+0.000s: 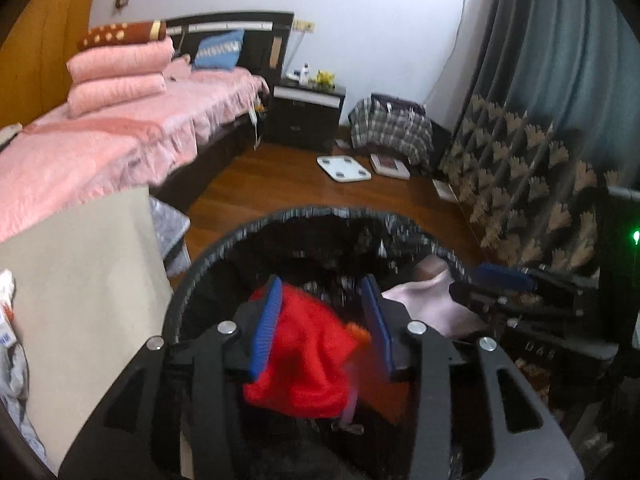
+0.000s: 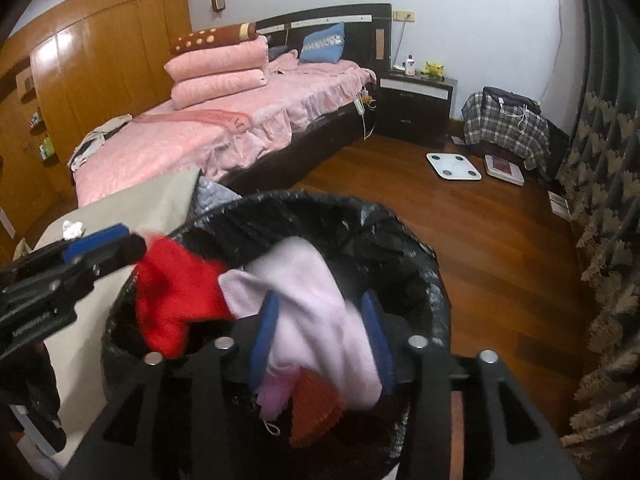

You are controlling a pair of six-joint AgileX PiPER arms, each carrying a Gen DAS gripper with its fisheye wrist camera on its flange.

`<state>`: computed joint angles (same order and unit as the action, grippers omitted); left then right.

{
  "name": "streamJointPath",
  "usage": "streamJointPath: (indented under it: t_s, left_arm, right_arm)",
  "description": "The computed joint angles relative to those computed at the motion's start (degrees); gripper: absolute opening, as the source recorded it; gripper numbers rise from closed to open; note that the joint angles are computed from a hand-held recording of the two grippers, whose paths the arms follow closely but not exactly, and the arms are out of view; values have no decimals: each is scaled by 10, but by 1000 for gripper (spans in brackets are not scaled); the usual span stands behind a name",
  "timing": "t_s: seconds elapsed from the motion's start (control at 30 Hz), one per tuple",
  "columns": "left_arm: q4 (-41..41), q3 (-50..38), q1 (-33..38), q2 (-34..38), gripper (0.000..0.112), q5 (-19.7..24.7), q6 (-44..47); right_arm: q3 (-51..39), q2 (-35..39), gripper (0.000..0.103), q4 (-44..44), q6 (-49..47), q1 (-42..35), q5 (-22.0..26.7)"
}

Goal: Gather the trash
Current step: 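Carry the red and pink cloths over the black bin and open both grippers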

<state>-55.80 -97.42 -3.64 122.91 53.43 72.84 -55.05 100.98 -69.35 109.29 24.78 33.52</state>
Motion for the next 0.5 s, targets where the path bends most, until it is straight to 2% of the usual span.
streamJointPath:
  t_s: [0.03,0.07,0.27,0.33,0.43,0.5]
  left_arm:
    - [15,-2,4,5,45,11,-4]
    - [22,1,9,6,46,15,-2]
    - [28,33,46,-2,55,13,25]
    - [6,54,65,-14,59,3,49]
    - [-28,80,90,-34,70,-16,82]
    - [-58,98,111,-49,79,-30,111]
  right_arm:
    - [3,0,65,-1,4,5,8]
    - [5,-1,68,-2,7,13,18]
    - [2,-6,81,-20,22,31,33]
    - [-2,-8,90,-33,35,37,37]
    - [-17,-7,96,-51,55,52,47]
    - [-26,-5,97,-65,70,61,51]
